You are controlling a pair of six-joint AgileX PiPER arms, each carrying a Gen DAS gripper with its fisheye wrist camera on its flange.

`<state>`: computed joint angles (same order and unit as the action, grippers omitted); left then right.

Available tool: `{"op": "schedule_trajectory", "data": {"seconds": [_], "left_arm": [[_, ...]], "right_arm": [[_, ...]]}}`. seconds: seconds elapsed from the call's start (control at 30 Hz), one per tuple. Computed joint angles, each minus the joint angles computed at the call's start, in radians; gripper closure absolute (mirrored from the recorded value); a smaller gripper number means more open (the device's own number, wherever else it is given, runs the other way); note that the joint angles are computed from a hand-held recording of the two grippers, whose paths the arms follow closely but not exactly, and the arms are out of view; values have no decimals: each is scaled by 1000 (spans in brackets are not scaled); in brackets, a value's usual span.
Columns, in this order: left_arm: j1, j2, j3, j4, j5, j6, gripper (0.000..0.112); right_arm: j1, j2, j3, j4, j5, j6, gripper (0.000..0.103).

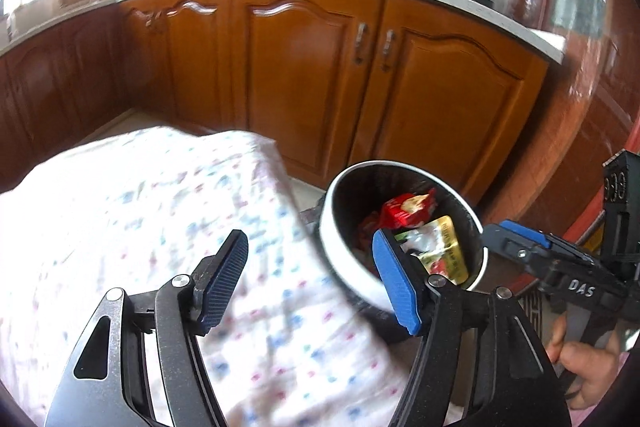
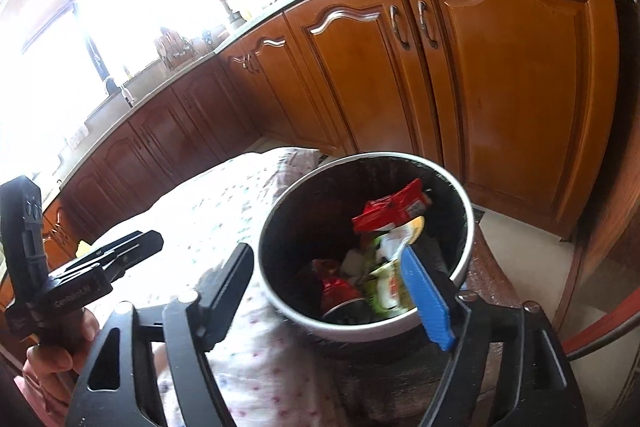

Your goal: Collect trash

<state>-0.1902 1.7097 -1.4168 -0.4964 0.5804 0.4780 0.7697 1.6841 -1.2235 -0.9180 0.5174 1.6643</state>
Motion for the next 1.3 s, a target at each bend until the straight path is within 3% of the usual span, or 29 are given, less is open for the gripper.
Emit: {"op": "schedule_trajectory", "data": {"seconds": [0.3,0.5,0.63,0.77,0.87,1.0,1.3], "left_arm": [[186,-106,205,-193,-8,183,41],[334,-158,320,-333,12,344,39],[429,-204,379,-423,26,465,36],[532,-250,434,-561,45,617,23],[616,-293,509,-716,46,799,13],[679,-335,607,-879,20,1012,10],[734,-404,740,-1029,6,1268,10]], "right_arm": [[147,93,-106,-97,100,152,7],[219,183,-250,-69,192,99,4],[298,245,-376,-124,323,71,1],[400,314,-437,-314,488,161,0],[436,375,-485,-352,568,162,0],[466,417,-505,-371,605,165,0],[508,437,-494,-382,639,184,0]]}}
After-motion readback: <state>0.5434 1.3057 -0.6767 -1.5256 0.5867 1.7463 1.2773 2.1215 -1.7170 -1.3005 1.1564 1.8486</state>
